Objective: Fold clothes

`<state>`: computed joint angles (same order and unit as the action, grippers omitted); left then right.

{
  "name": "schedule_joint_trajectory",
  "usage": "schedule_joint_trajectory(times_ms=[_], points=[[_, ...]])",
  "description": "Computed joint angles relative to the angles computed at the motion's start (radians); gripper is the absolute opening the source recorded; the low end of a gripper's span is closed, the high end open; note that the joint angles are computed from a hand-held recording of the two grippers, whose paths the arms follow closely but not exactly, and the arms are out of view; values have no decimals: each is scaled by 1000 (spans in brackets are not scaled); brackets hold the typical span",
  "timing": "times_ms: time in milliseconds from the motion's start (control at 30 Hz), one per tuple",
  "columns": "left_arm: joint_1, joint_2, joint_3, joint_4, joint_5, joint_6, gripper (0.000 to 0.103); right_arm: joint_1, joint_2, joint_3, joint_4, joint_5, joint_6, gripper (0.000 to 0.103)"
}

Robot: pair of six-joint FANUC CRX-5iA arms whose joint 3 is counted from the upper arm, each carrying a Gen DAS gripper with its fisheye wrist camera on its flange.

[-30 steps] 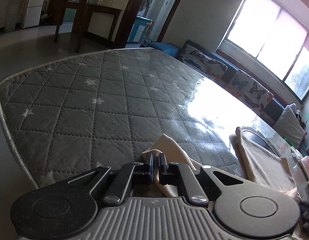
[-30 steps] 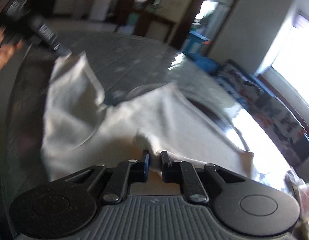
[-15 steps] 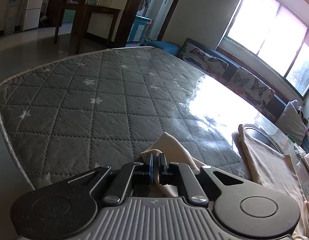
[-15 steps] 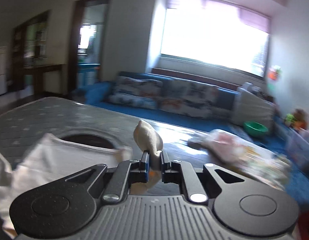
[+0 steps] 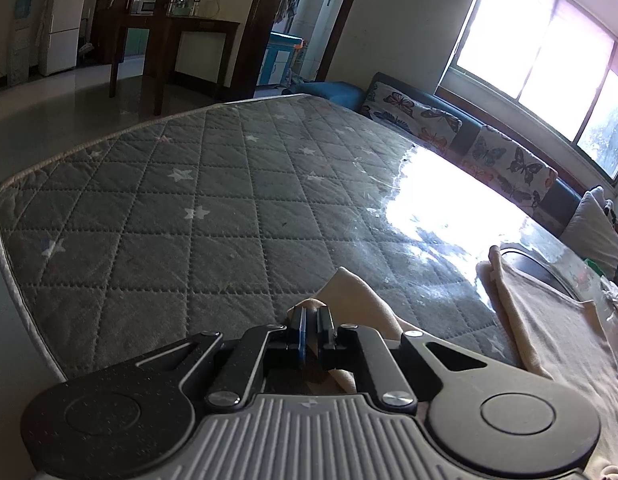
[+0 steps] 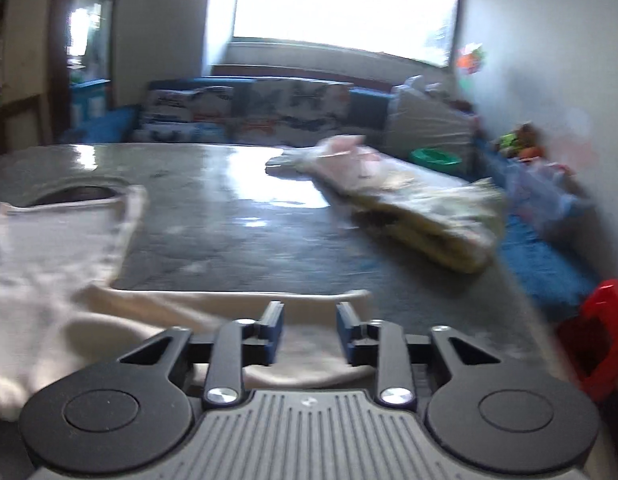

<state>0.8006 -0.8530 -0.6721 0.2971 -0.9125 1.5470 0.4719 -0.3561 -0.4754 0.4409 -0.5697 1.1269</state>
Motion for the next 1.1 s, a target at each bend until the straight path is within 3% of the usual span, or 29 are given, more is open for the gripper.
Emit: schedule_joint_trajectory(times_ms=[200, 300, 633, 1100], points=[[-53, 47, 37, -81, 26, 25, 6, -28, 132, 126, -189, -46, 128, 34], [-68, 72, 54, -104, 35, 38, 6, -56, 179, 158, -210, -43, 130, 44], [-108, 117, 81, -152, 59, 62, 6, -88, 308, 290, -284, -35, 190, 52], [-124, 165, 109, -178, 81, 13, 8, -133, 259, 256, -279, -73, 191, 55]])
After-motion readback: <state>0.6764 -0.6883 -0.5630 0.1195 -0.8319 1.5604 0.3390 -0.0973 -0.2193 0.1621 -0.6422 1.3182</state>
